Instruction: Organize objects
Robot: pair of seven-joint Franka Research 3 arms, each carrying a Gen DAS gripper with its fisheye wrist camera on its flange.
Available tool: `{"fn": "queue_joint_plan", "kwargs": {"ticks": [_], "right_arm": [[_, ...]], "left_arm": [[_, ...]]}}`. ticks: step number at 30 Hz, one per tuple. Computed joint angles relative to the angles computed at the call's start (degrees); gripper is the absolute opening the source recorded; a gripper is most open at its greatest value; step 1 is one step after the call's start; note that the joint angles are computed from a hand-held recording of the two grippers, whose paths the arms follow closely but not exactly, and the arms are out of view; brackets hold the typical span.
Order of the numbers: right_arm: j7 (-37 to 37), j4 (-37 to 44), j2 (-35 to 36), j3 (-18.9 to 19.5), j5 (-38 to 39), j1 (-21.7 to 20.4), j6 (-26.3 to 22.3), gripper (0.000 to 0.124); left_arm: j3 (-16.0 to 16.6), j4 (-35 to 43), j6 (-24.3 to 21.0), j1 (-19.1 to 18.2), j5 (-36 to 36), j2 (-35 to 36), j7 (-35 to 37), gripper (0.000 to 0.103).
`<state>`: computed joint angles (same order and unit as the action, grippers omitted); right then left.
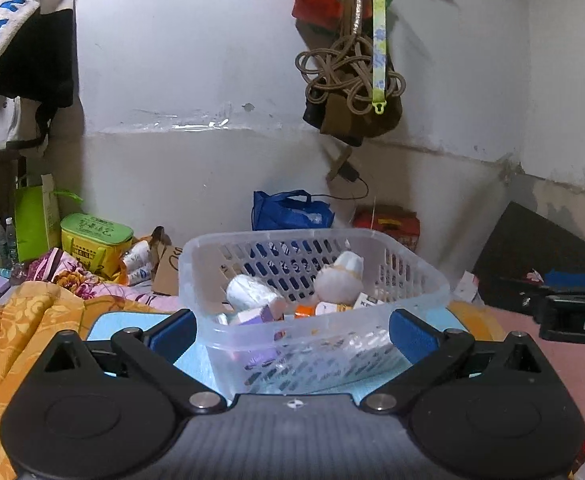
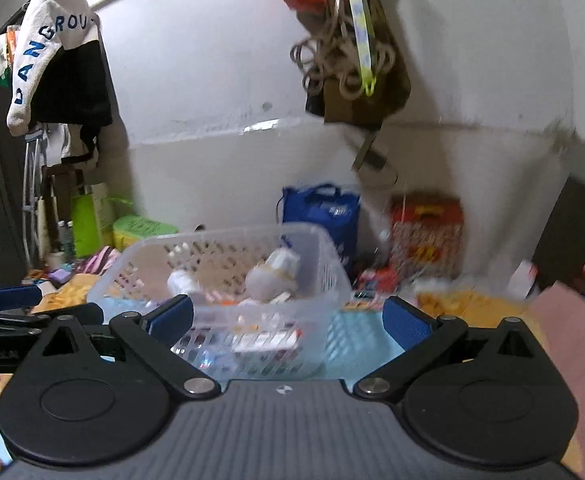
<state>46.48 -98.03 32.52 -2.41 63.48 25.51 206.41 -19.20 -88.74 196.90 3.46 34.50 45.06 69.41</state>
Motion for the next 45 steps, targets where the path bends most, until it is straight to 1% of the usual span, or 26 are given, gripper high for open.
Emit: {"fn": "queue_joint_plan", "kwargs": {"ticks": [2,3,4,6,7,8,9,12,14,16,21,25,27,35,38,39,42,43,45], "right_arm": [[0.4,-0.29,-0.06,0.08,0.68,-0.23,-0.78,0.103],[0.6,-0.52,-0.04,0.04,0.74,-0.24,-0.92,0.103],[0.65,-0.88,-0.09,-0.09,0.94,-0.02,-0.75,0.103],[-0.51,-0.92,0.2,-0.71,2.35,1.04,0.41,0.103],[-1.25,-0.73,0.37,-0.7,3.1,1.22,1.02,0.103],[-2.93,-0.06,0.66,-0.87,4.9,1.65,1.42,0.103],[-3.85,0.41,0.8,-0.42,5.62,1.31,1.55,0.103],[-2.3,-0.33,0.45,1.93,3.56,-0.68,2.47,0.103],[-1.33,-0.64,0.42,2.64,2.33,-1.27,3.11,0.103],[-1.73,-0.3,0.63,2.69,2.91,-1.15,3.65,0.103],[-1.51,-0.51,0.54,3.37,2.29,-1.72,3.09,0.103],[-4.25,0.99,1.16,2.66,5.22,-0.78,2.46,0.103],[-4.87,1.29,1.27,2.91,5.67,-0.98,2.24,0.103],[-7.91,2.68,1.82,3.81,8.21,-1.39,2.37,0.103],[-8.33,2.86,1.96,4.34,8.26,-1.69,2.64,0.103],[-8.43,2.92,2.01,4.45,8.26,-1.76,2.78,0.103],[-9.12,3.34,2.28,4.77,8.63,-1.82,3.39,0.103],[-8.86,3.27,2.25,5.05,8.3,-2.07,3.41,0.103],[-9.02,3.33,2.28,5.22,8.46,-2.18,3.47,0.103]], "left_arm": [[2.88,-0.6,0.92,-2.34,-1.59,-0.76,0.08,0.103],[3.8,-0.91,1.12,-3.1,-2.14,-1.08,0.08,0.103],[3.03,-1.06,1.01,-2.5,-1.56,-1.04,-0.01,0.103],[0.28,-1.23,0.64,-0.3,0.38,-0.57,-0.3,0.103],[-0.39,-1.22,0.28,0.17,0.95,-0.45,-0.35,0.103],[-0.01,-1.28,0.3,-0.21,0.88,-0.51,-0.22,0.103],[1.36,-1.49,0.75,-1.37,0.18,-0.77,-0.05,0.103],[4.48,-2.11,1.84,-4.07,-1.57,-1.44,0.42,0.103],[5.61,-2.54,2.5,-4.97,-2.06,-1.72,0.74,0.103],[6.99,-2.97,3.1,-6.09,-2.99,-1.99,1.02,0.103],[7.42,-3.19,3.56,-6.19,-3.58,-1.9,1.03,0.103],[6.81,-3.15,4.49,-5.33,-3.29,-1.53,0.2,0.103],[6.6,-2.9,4.53,-5.03,-2.8,-1.31,-0.15,0.103],[7.91,-2.71,4.21,-6.1,-3.47,-1.27,-0.26,0.103],[6.04,-2.47,3.66,-4.47,-2.04,-0.96,-0.82,0.103],[5.98,-2.42,3.56,-4.4,-1.87,-0.94,-0.85,0.103],[8.03,-2.76,3.96,-6.16,-3.21,-1.31,-0.26,0.103],[8.26,-2.83,4.02,-6.36,-3.45,-1.34,-0.13,0.103],[6.94,-2.68,3.59,-5.25,-2.58,-1.16,-0.38,0.103]]}}
